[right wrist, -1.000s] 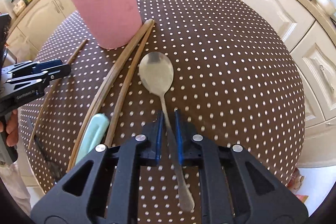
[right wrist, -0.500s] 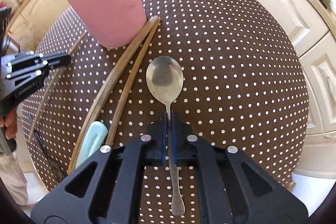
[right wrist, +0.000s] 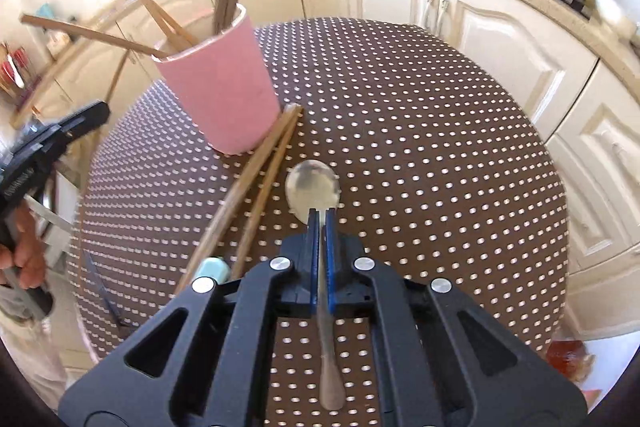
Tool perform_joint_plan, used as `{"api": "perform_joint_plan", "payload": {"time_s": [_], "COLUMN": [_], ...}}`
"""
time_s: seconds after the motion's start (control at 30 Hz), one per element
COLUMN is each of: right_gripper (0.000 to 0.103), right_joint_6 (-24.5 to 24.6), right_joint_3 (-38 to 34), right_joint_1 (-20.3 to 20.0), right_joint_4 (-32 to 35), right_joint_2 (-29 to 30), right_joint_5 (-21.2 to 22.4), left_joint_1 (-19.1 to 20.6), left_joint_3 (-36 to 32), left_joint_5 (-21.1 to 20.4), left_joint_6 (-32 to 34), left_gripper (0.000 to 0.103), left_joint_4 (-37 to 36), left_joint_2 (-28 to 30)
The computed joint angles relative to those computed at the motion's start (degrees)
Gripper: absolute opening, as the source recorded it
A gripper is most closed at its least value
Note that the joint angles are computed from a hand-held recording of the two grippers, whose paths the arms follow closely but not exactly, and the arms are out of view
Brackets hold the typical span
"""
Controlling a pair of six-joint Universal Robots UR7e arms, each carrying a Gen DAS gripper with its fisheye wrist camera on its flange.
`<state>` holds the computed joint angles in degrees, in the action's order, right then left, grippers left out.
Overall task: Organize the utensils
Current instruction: 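Lift the held chopstick and spoon up over the pink cup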
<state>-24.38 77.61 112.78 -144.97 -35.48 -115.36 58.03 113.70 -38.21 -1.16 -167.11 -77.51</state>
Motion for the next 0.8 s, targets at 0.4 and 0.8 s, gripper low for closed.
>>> {"api": "perform_joint_plan", "payload": {"time_s": [0.4,0.8], "right_gripper": [0.008,0.004], "right_joint_6": [5.14,0.57], "right_joint_3": [-11.19,-14.42], "right_joint_1": [0.44,1.34], "right_joint_4": [16.62,16.04], "right_joint_2": [6.74,10.58], "right_joint_5": [-4.6,-7.63], "left_joint_1": [2.87,2.73], "left_joint_3": [-2.2,-0.88], "left_joint_5": [-0.85,-1.23], "left_joint_6": [-9.24,-7.34], "left_gripper": [0.005,0.005], "left_joint_4": [11.59,8.09], "left_joint_2": [-0.75,-1.15]}}
